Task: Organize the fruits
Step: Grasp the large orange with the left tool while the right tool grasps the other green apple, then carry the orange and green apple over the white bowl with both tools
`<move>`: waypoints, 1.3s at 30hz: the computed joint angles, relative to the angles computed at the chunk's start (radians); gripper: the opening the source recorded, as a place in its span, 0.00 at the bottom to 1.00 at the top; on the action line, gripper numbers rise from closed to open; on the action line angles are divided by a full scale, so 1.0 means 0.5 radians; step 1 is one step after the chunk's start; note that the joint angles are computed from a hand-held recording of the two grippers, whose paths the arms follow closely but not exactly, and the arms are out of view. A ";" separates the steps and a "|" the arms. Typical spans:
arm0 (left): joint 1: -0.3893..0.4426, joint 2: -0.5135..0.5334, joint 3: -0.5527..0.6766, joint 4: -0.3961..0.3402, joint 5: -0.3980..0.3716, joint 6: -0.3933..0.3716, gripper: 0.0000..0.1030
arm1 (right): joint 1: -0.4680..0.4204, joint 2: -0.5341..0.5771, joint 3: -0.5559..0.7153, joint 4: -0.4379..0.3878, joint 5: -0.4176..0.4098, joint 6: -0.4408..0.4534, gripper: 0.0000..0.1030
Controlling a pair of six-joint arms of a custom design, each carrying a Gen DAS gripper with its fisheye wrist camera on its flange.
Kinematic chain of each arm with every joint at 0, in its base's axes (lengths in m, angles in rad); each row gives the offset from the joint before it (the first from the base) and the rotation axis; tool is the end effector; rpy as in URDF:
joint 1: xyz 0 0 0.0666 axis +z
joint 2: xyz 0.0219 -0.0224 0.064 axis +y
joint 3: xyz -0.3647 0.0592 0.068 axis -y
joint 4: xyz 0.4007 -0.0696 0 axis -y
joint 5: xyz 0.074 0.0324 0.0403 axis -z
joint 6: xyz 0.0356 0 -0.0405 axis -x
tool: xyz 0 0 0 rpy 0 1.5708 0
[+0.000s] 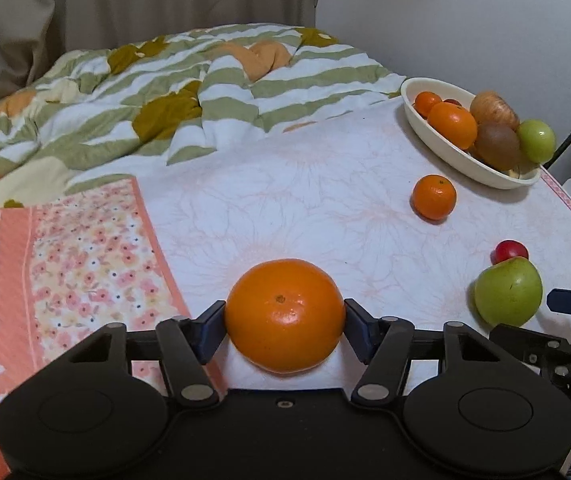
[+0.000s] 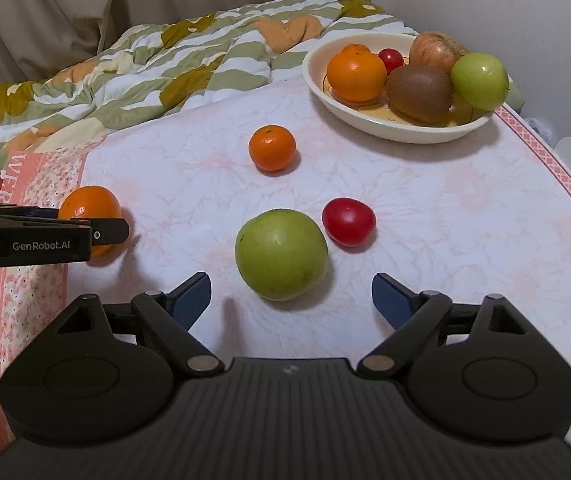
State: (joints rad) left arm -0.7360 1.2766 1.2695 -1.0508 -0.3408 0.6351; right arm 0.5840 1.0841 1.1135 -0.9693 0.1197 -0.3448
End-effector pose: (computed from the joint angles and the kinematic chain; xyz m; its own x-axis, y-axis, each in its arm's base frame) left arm 0.3298 -0.2832 0.4027 -0.8231 -0.0088 -0.5678 0.0284 0.9980 -0.0567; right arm 0.3165 0.2036 0.4081 -0.7992 -0.1259 -0.5877 -0.2322 0.9666 0.1086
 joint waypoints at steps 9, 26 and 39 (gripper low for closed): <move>-0.043 0.001 0.005 -0.047 -0.077 0.015 0.64 | -0.034 0.055 0.015 0.035 -0.066 0.016 0.80; -0.131 -0.102 -0.049 -0.145 -0.178 0.234 0.63 | -0.017 0.058 0.026 0.078 -0.048 0.083 0.67; -0.364 -0.028 0.221 -0.332 -0.410 0.506 0.63 | -0.147 -0.154 0.080 0.008 -0.139 0.261 0.66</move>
State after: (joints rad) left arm -0.9180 1.2629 1.3801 -1.2169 -0.5457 0.8880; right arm 0.5102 1.0069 1.1537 -0.9655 0.0503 -0.2143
